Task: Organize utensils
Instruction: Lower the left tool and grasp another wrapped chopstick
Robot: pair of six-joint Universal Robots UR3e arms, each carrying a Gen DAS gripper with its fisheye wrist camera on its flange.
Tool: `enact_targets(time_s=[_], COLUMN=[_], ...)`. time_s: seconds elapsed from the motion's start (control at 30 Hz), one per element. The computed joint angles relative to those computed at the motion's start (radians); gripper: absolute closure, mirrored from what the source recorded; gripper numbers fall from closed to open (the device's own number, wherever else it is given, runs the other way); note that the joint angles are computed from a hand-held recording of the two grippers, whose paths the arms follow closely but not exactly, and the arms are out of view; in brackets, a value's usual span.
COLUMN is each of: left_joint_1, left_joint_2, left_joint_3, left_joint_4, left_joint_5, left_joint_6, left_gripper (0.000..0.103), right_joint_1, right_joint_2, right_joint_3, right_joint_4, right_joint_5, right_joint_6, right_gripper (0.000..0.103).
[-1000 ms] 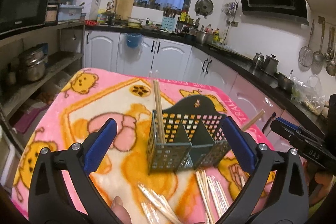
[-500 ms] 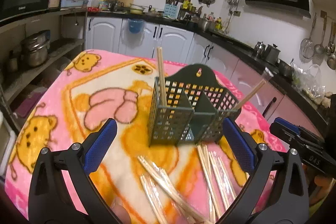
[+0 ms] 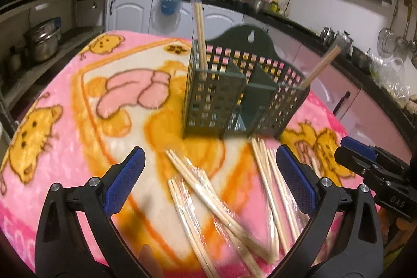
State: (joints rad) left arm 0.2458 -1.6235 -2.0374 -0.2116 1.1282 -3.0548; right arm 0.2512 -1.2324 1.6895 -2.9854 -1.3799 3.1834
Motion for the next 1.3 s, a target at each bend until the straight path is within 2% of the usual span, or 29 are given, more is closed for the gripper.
enact_targets(time_s=[0.13,0.37,0.53,0.8,1.1,1.3], left_joint_1=[-0.015,-0.006,0.011,0.026,0.036,0.005], left_joint_2=[-0.013,-0.045,-0.089,-0.201,-0.299,-0.371], left_joint_3=[-0.013,0.013,0.075,0.220,0.380,0.489], left_joint_4=[-0.005,-0.090,-0.168,-0.316,-0.439,-0.470], left_joint_5=[0.017,0.010,0.004,-0.013,-0.041,0.001], left_joint_6=[0.012,0.057,0.076,0.068,0.049,0.027], left_gripper=[0.011,0.011,0.012,0.037,0.047,0.067], right_joint_1=[-0.001,0.000,-0.005,-0.007,-0.019,-0.022], right_joint_2=[0.005,0.030,0.060,0.157,0.245,0.286], right_joint_3=[0.016,0.020,-0.023,-0.167,-0.300,-0.372], right_joint_4=[0.012,0.053,0.109,0.241,0.349,0.401], right_joint_5=[-0.008,-0.027,-0.023,-0.028,-0.007,-0.011], right_joint_6=[-0.011,-0.027,-0.028,-0.016,-0.015,-0.021], right_gripper=[0.053,0.055,0.065,0.072,0.074,0.074])
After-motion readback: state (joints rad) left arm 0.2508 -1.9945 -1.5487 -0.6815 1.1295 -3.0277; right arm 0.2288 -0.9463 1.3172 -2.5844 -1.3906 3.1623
